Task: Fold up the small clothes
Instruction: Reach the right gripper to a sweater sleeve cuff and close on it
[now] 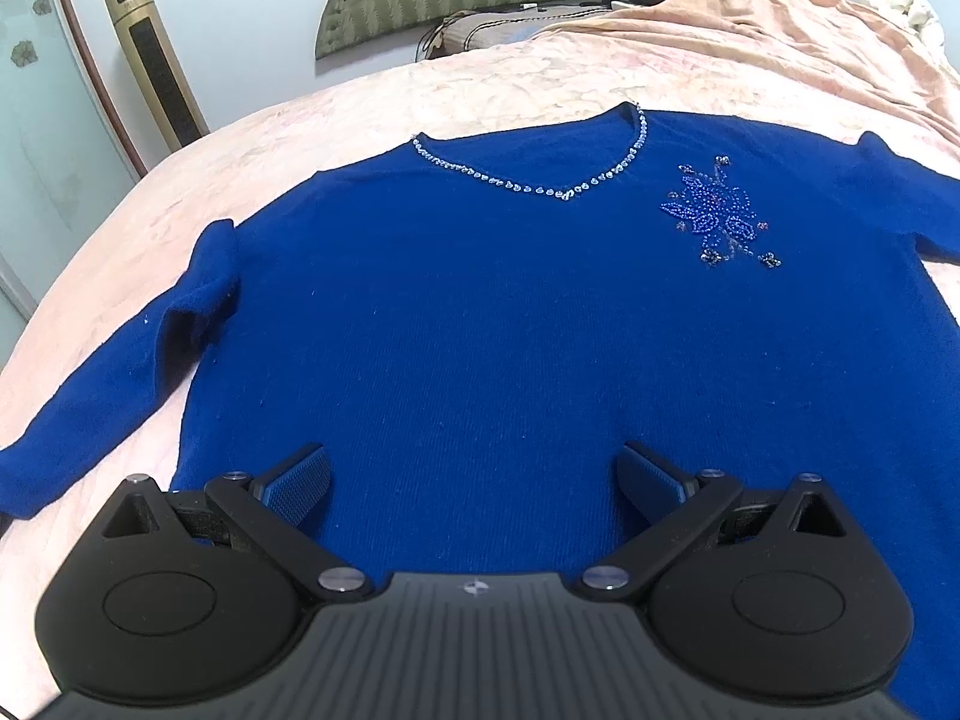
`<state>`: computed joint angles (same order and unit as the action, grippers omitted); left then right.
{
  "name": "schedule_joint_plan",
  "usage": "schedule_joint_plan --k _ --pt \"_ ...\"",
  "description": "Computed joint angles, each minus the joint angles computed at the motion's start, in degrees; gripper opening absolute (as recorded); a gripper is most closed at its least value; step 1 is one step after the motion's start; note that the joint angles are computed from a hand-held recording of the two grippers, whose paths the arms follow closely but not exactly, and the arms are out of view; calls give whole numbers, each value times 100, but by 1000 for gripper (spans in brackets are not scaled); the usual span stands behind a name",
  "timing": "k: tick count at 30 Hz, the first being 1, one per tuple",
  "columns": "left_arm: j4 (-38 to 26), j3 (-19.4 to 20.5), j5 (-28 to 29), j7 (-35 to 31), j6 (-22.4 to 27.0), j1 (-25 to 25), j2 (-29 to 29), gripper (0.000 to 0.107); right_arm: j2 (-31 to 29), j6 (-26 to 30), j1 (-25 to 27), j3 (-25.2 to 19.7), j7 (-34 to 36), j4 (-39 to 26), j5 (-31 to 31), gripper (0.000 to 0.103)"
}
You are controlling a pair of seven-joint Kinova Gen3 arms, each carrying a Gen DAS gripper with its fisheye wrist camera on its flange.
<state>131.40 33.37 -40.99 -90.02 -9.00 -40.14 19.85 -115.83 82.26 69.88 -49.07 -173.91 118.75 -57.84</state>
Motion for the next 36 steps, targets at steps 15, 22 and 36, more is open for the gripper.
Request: schedule_joint_plan --k 15,22,36 --pt "-17 -84 266 -279 -15 130 26 103 -168 400 -87 339 91 849 567 64" --pt "-88 220 115 -151 134 -156 110 103 -164 422 161 363 441 1126 772 63" --pt "-158 996 366 -544 414 -874 258 103 57 78 379 449 1181 885 990 12"
